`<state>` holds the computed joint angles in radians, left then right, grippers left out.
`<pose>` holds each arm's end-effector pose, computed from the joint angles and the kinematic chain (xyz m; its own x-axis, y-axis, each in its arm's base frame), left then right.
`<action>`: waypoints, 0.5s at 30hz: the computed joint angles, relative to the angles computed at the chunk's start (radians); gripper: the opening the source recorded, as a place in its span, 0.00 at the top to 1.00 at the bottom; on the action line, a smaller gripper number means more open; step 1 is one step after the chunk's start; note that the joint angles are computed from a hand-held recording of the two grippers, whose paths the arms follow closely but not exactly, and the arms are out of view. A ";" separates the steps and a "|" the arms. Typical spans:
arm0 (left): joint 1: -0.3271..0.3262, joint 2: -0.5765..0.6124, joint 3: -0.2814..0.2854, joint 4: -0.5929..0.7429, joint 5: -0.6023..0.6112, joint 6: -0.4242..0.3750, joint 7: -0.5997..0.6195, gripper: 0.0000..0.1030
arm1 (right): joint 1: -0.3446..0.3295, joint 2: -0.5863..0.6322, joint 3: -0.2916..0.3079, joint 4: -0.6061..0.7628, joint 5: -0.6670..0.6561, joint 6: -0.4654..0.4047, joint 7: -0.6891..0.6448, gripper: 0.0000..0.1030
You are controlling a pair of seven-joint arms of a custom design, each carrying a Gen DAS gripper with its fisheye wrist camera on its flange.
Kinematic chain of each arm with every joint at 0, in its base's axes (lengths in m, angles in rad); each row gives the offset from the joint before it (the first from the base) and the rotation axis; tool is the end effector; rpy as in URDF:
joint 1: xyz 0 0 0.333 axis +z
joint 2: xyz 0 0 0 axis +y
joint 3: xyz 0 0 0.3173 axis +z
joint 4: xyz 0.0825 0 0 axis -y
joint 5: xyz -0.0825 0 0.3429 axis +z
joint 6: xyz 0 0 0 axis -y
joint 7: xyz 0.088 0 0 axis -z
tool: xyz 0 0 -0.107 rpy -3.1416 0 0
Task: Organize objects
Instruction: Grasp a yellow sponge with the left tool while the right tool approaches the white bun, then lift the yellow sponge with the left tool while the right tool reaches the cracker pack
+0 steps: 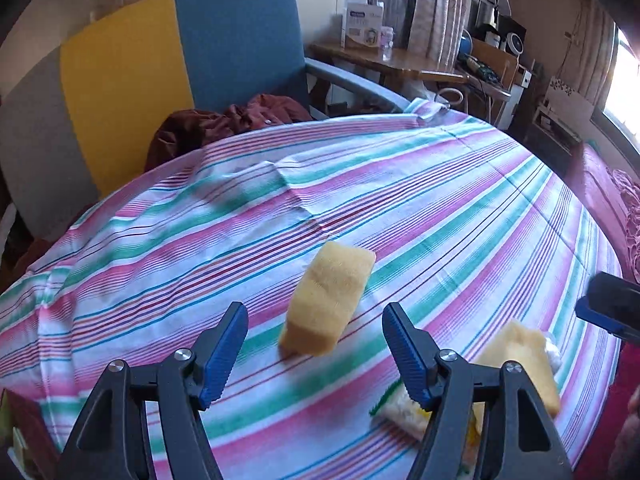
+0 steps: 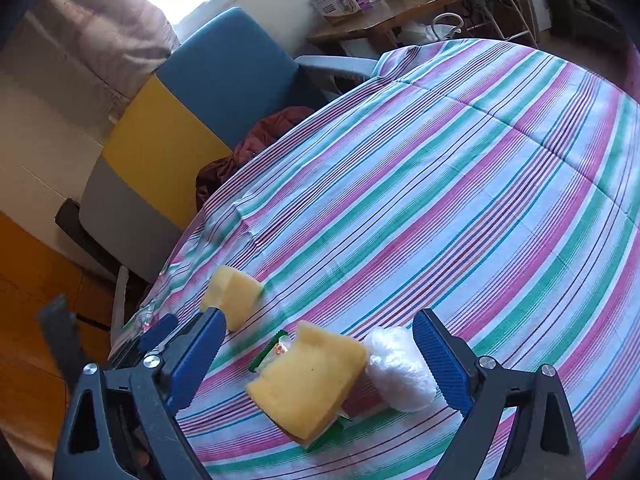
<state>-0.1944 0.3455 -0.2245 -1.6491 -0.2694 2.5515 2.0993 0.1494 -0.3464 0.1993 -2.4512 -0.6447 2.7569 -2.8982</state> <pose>0.6139 -0.2464 0.4976 -0.6735 -0.7387 0.0254 -0.6108 0.5368 -0.5820 0.4019 0.1801 0.5123 -0.5870 -0.6131 -0.5288 -0.4149 0.7886 -0.4538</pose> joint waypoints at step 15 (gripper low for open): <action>0.100 -0.215 -0.004 -0.289 -0.235 0.088 0.096 0.66 | -0.004 0.001 -0.011 -0.013 0.026 -0.004 -0.024 0.07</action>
<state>-0.0944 0.1303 -0.2282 -1.9379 -0.5039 2.6399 2.1951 0.1453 -0.3455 0.1882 -2.4645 -0.6182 2.7533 -2.9224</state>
